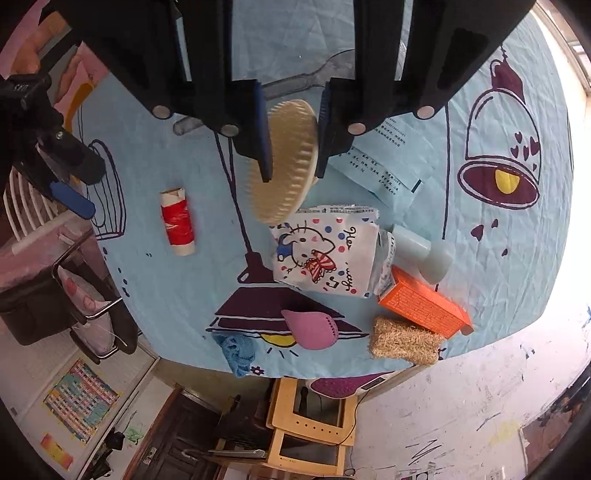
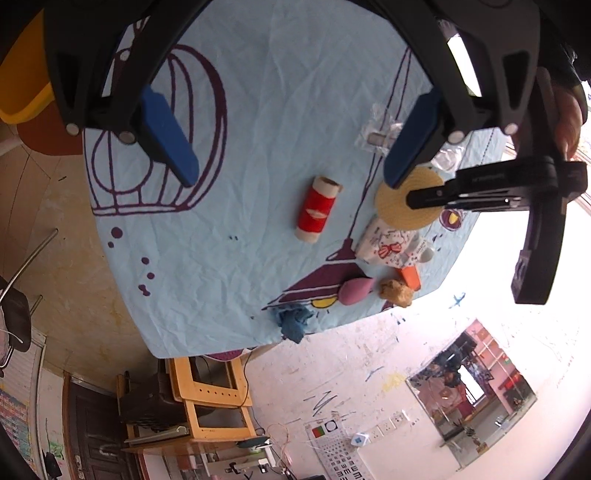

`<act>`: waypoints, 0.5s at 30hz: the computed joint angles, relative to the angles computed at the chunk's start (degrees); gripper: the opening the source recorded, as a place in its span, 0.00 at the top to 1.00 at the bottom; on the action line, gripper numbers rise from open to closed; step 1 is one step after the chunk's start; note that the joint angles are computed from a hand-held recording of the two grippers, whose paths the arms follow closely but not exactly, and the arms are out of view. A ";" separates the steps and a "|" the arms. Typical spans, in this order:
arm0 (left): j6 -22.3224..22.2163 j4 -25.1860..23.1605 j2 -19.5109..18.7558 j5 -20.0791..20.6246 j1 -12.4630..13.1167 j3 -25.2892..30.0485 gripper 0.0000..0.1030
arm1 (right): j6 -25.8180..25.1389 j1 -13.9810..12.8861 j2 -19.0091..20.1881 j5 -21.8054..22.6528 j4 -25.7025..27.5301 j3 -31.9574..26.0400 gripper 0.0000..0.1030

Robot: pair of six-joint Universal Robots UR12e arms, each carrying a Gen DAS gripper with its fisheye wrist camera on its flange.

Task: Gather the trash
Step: 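Grasp the round bristle brush with left tool while right tool grasps the red-and-white roll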

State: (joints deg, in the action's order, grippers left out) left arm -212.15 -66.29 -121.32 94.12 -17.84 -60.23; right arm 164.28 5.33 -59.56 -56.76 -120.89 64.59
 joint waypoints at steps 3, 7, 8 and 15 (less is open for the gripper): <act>0.78 0.73 0.25 0.00 -0.21 -0.25 0.89 | -2.04 1.38 1.10 -2.48 2.72 -2.48 0.06; 0.13 2.55 1.21 0.38 -0.18 -1.52 0.93 | -4.01 2.95 2.40 -5.04 5.10 -5.02 0.06; -0.08 2.83 1.50 0.98 -0.18 -1.85 0.93 | -4.19 3.18 2.81 -5.47 5.81 -5.70 0.06; -1.56 4.83 3.77 1.09 0.63 -5.13 0.93 | -3.73 4.35 6.13 -9.10 10.42 -11.18 0.33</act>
